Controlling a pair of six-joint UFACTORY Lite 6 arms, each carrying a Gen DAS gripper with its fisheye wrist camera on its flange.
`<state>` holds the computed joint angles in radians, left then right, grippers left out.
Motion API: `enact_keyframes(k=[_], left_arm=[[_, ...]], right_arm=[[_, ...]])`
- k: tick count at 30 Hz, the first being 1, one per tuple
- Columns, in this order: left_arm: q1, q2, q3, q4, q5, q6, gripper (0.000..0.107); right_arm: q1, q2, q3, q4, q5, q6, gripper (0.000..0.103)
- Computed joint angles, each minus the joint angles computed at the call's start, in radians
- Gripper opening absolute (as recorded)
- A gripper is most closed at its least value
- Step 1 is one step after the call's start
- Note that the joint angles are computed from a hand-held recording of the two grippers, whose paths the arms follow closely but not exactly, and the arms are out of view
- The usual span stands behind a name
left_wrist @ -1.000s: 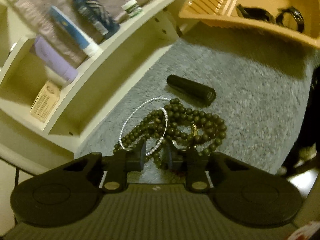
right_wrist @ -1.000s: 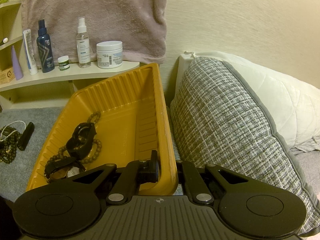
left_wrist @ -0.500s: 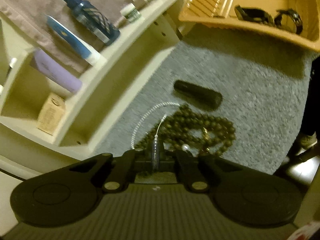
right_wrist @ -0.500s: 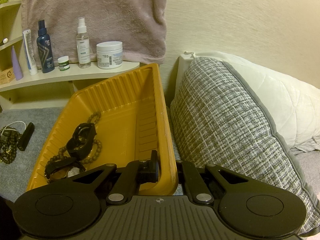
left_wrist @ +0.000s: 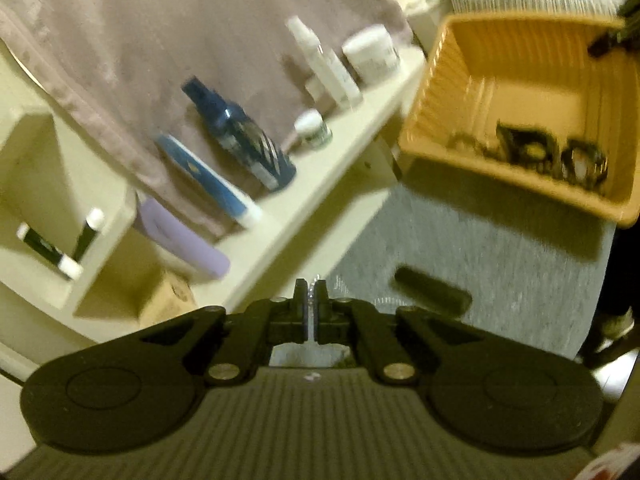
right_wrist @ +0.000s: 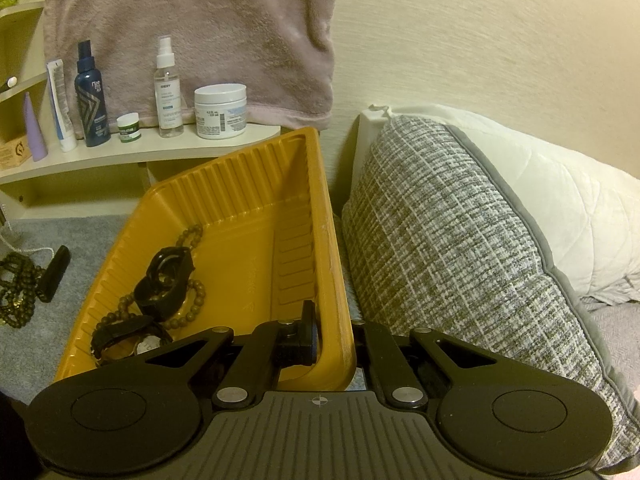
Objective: Organize jewelry
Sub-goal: 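Carry the pearl strand into the orange tray and open the left gripper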
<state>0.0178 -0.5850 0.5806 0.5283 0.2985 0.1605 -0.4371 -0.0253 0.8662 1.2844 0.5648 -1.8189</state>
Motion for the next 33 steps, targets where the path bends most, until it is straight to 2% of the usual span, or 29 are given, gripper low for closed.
enact_keyframes(k=[4,8,21,28,33], left_arm=[[0.011,0.013,0.087,-0.234,0.026,0.216,0.002],[-0.003,0.042,0.171,-0.39,0.057,0.344,0.002],[-0.136,0.149,0.38,-0.437,0.081,0.319,0.002],[-0.165,0.202,0.484,-0.547,0.117,0.389,0.002],[-0.234,0.252,0.548,-0.515,0.114,0.327,0.002]], right_arm=[[0.0,-0.001,-0.001,0.001,0.0,0.0,0.004],[0.003,-0.003,-0.001,0.0,-0.001,0.004,0.004],[0.012,-0.017,0.001,-0.02,0.003,0.03,0.004],[0.011,-0.014,0.003,-0.015,0.006,0.027,0.004],[0.011,-0.013,0.005,-0.015,0.006,0.027,0.004]])
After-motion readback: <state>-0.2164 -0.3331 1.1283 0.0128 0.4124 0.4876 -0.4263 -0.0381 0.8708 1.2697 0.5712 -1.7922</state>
